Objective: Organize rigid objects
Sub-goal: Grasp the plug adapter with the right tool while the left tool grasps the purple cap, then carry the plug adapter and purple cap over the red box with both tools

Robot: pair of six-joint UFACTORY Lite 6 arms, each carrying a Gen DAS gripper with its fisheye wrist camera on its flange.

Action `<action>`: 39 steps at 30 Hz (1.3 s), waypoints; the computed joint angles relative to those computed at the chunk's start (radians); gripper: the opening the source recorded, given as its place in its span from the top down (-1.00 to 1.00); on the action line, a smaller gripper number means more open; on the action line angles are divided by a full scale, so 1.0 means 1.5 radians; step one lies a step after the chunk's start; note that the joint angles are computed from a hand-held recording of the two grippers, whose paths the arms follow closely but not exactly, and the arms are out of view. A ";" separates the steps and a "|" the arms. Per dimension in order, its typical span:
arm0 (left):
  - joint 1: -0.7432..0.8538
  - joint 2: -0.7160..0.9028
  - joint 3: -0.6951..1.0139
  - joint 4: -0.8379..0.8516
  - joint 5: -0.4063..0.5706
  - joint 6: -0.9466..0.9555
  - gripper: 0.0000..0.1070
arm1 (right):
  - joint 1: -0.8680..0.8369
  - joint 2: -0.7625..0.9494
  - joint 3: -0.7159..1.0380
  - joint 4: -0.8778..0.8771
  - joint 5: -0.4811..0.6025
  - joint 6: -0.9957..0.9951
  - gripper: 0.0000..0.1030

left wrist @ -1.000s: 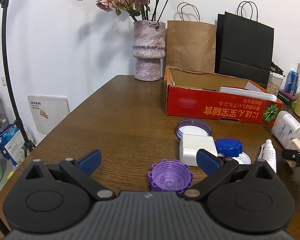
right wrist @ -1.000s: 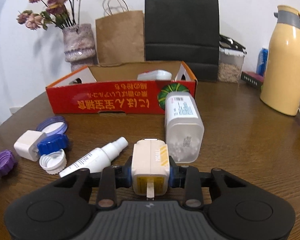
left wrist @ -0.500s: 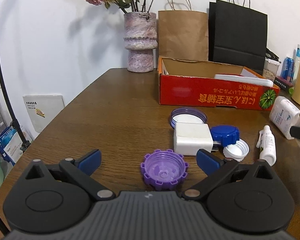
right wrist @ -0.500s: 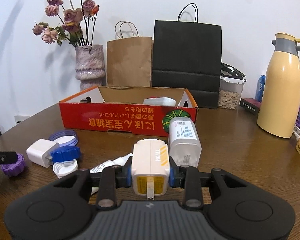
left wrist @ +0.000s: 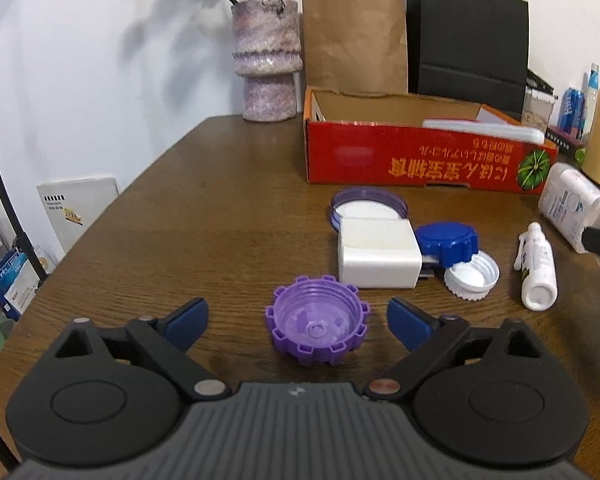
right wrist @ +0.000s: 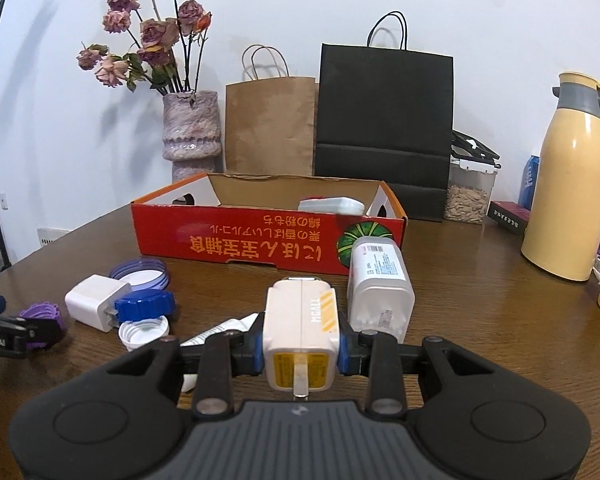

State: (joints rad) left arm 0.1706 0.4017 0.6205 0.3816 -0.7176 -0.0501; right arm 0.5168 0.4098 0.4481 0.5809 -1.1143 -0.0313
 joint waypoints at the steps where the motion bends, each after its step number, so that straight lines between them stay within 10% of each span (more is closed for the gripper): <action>1: -0.005 0.005 0.006 -0.006 0.008 0.004 -0.62 | 0.000 0.000 0.000 0.000 0.000 0.000 0.40; 7: -0.009 0.010 0.006 0.018 0.007 -0.005 -0.03 | 0.008 0.002 0.001 0.006 -0.004 0.000 0.40; 39: -0.072 -0.151 -0.088 -0.029 -0.050 -0.022 -0.04 | 0.051 -0.051 -0.013 0.012 -0.010 -0.002 0.40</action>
State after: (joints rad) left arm 0.0631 0.1749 0.4888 0.3384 -0.7920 -0.0832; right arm 0.5931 0.3331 0.4290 0.5988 -1.1296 -0.0340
